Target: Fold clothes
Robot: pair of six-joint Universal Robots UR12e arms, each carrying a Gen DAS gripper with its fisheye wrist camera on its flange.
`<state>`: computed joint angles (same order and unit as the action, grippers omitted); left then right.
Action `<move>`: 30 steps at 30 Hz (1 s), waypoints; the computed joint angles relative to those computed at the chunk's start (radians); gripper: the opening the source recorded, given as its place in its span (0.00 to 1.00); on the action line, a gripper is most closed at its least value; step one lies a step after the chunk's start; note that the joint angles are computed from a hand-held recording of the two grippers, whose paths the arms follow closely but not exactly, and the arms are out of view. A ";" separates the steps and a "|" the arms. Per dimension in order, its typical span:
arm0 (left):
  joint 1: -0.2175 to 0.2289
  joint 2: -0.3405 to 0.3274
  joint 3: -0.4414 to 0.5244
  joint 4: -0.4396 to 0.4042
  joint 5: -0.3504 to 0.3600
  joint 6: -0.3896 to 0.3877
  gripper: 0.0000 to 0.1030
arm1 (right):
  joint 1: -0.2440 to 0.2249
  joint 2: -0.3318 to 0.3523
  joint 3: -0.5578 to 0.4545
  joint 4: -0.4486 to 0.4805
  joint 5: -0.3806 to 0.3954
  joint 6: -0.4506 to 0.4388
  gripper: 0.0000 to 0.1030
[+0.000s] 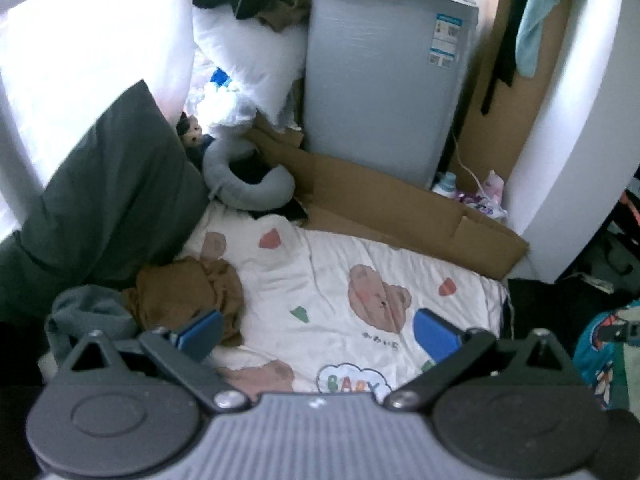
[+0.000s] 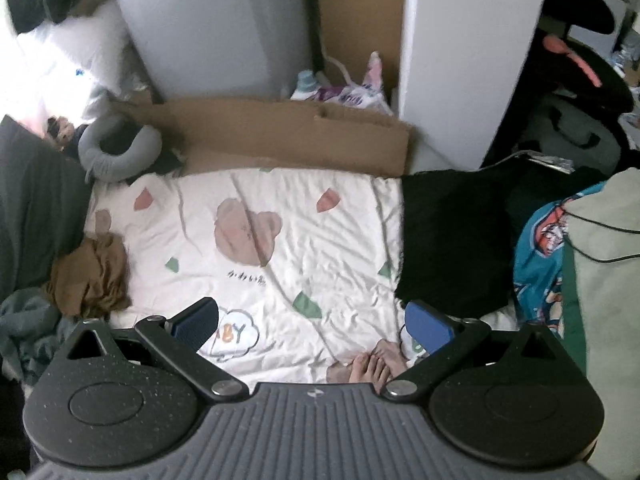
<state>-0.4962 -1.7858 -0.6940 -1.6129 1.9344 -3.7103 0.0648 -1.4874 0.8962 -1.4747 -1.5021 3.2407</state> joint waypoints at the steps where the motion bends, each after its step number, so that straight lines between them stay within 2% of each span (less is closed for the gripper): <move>1: -0.003 0.006 -0.016 0.013 -0.005 -0.009 1.00 | 0.003 -0.005 0.012 -0.005 0.001 -0.003 0.99; 8: -0.034 0.035 -0.109 0.075 0.008 -0.061 1.00 | 0.025 -0.039 0.085 -0.042 -0.009 -0.018 0.99; 12: -0.052 0.035 -0.130 0.058 0.044 -0.093 1.00 | 0.032 -0.060 0.125 -0.070 -0.022 -0.022 0.99; 15: -0.059 0.028 -0.132 0.019 0.069 -0.150 1.00 | 0.036 -0.073 0.150 -0.090 -0.030 -0.036 0.99; 20: -0.054 0.026 -0.144 -0.006 0.041 -0.156 1.00 | 0.028 -0.083 0.168 -0.093 -0.014 -0.030 0.99; 27: -0.051 0.016 -0.145 -0.041 0.000 -0.151 1.00 | 0.029 -0.073 0.171 -0.052 0.012 -0.045 0.99; 30: -0.051 0.012 -0.145 -0.053 -0.009 -0.141 1.00 | 0.032 -0.079 0.187 -0.069 0.005 -0.044 0.99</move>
